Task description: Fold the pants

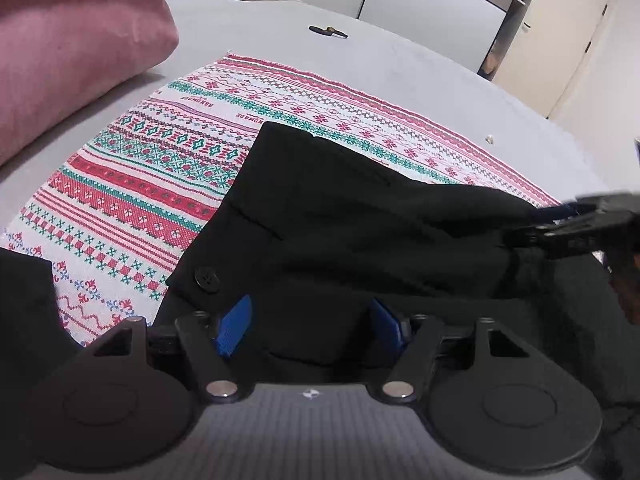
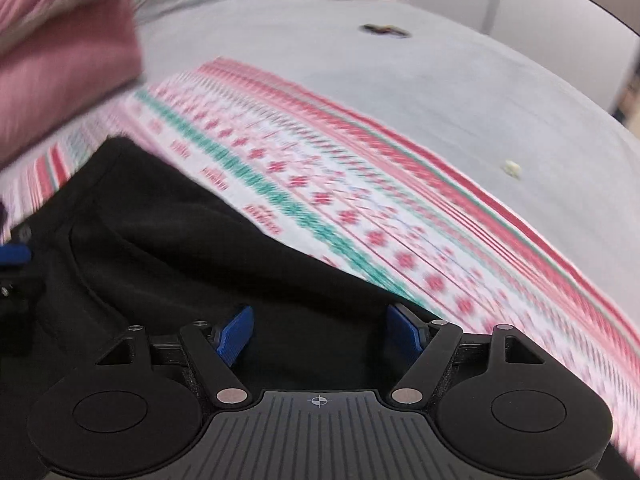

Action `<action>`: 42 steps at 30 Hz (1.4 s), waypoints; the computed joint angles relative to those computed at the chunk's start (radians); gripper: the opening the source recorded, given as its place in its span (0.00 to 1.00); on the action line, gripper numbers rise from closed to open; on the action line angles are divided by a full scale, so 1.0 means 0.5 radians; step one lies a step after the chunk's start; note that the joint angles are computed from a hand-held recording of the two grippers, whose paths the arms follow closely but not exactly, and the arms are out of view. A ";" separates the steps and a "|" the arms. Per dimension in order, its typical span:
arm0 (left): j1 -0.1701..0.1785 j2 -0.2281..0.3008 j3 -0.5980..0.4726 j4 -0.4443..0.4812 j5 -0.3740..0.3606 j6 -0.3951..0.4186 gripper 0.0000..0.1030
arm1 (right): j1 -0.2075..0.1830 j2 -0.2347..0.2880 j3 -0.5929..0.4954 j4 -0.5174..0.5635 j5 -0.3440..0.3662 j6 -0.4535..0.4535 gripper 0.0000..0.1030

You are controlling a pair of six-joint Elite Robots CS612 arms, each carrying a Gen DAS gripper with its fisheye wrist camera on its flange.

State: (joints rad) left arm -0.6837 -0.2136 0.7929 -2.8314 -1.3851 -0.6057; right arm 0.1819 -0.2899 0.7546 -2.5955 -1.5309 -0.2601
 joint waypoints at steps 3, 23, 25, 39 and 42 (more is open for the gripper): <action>-0.012 0.010 -0.020 0.030 0.038 0.055 0.88 | 0.005 0.075 -0.156 0.092 -0.018 -0.103 0.77; -0.032 0.022 -0.055 0.100 0.123 0.141 0.91 | 0.034 0.224 -0.366 -0.070 -0.166 -0.355 0.88; -0.033 0.024 -0.060 0.107 0.127 0.142 0.91 | 0.010 0.211 -0.344 -0.066 0.003 -0.257 0.89; -0.025 0.021 -0.050 0.089 0.093 0.139 0.92 | 0.009 0.044 -0.046 -0.087 0.088 -0.191 0.06; -0.017 0.015 -0.040 0.075 0.063 0.117 0.92 | 0.029 -0.126 0.298 -0.443 0.074 -0.204 0.05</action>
